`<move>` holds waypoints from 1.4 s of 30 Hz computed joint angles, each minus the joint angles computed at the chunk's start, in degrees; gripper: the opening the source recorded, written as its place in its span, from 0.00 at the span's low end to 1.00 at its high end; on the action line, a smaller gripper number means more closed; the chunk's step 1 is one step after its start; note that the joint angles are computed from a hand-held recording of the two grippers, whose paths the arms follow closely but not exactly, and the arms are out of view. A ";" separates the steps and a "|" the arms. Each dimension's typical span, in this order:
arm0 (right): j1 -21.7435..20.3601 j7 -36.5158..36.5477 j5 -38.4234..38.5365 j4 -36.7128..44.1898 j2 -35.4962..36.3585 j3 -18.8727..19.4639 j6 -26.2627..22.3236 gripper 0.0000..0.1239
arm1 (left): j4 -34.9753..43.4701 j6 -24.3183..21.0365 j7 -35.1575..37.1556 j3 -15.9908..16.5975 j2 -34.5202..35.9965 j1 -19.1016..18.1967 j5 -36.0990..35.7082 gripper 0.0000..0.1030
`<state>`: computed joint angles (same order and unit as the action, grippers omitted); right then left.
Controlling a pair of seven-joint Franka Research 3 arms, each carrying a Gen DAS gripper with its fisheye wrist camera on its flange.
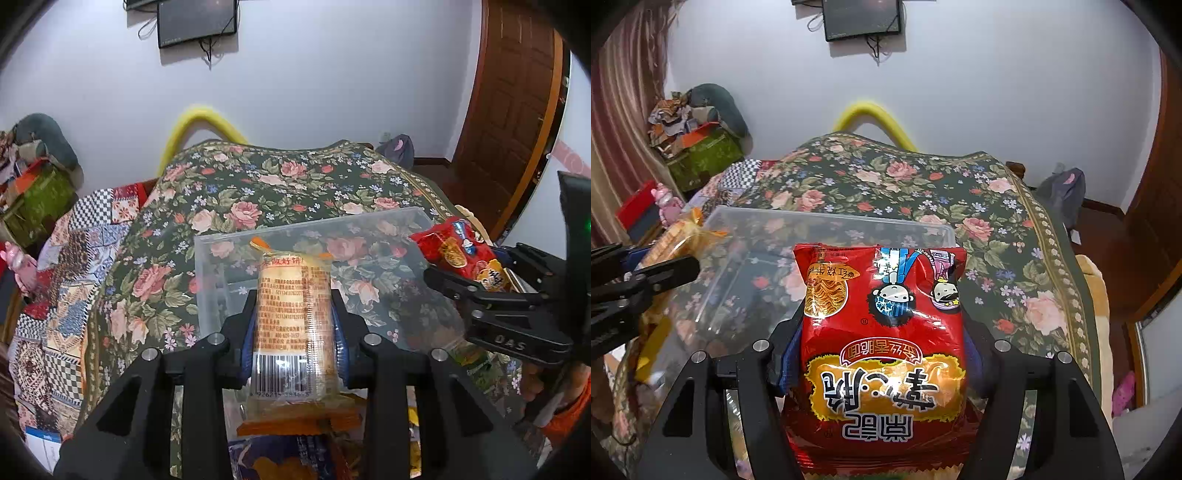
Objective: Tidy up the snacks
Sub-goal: 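Carry bread bar into clear box with left tool while right tool drops red bag in, then grasp blue cracker bag with left tool while right tool grasps green pea bag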
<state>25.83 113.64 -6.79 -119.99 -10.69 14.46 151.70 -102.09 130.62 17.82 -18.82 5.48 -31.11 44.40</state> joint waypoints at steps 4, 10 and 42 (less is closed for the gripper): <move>0.38 -0.69 1.34 0.94 1.02 -0.45 -1.03 0.56 | 0.16 -0.65 -0.70 0.24 0.59 0.00 0.47 0.52; 1.08 -3.02 2.97 0.50 -0.65 -0.74 -1.47 0.59 | -1.30 -0.25 -1.90 -0.03 -1.28 -0.29 2.18 0.58; 0.58 -7.01 13.72 -18.65 -20.06 1.88 -2.72 0.67 | -17.18 -0.35 -11.95 -7.16 -11.98 -1.18 -1.26 0.88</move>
